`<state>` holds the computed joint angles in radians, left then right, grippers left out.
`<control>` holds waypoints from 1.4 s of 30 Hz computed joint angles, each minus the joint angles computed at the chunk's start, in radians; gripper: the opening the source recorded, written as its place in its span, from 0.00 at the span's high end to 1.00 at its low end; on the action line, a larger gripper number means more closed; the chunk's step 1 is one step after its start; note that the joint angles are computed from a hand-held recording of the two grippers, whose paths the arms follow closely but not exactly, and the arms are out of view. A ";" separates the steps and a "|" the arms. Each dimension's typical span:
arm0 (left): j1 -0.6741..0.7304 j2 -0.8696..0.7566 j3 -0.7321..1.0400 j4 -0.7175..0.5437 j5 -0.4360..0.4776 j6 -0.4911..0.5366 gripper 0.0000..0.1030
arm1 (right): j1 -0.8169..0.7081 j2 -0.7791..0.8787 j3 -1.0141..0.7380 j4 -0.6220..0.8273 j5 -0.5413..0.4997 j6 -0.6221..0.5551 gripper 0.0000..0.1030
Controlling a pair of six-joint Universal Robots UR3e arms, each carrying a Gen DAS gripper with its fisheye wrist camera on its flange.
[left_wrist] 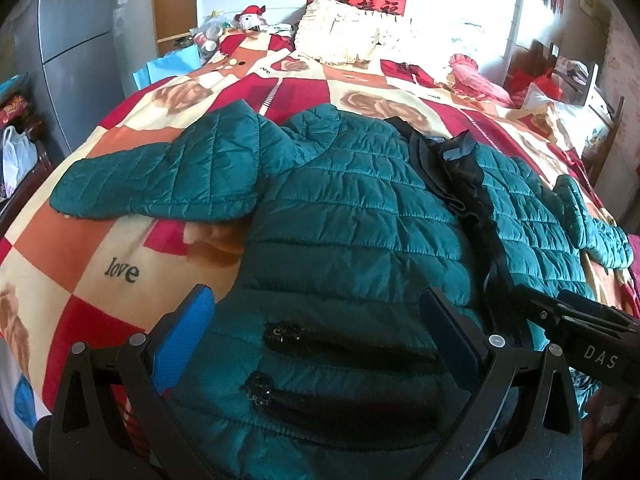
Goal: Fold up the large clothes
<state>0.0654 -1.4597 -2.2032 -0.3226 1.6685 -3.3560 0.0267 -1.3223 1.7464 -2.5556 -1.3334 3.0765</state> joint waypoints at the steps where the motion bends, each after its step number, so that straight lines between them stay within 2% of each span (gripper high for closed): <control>1: 0.000 -0.002 0.001 0.001 0.001 -0.001 0.00 | 0.002 0.006 -0.008 0.003 0.000 0.001 0.18; 30: 0.070 -0.086 0.101 -0.027 -0.023 0.032 0.00 | 0.050 0.175 -0.245 0.074 -0.015 0.047 0.18; 42: 0.231 -0.067 0.091 -0.041 -0.077 0.085 0.00 | 0.084 0.295 -0.390 0.106 -0.043 0.061 0.18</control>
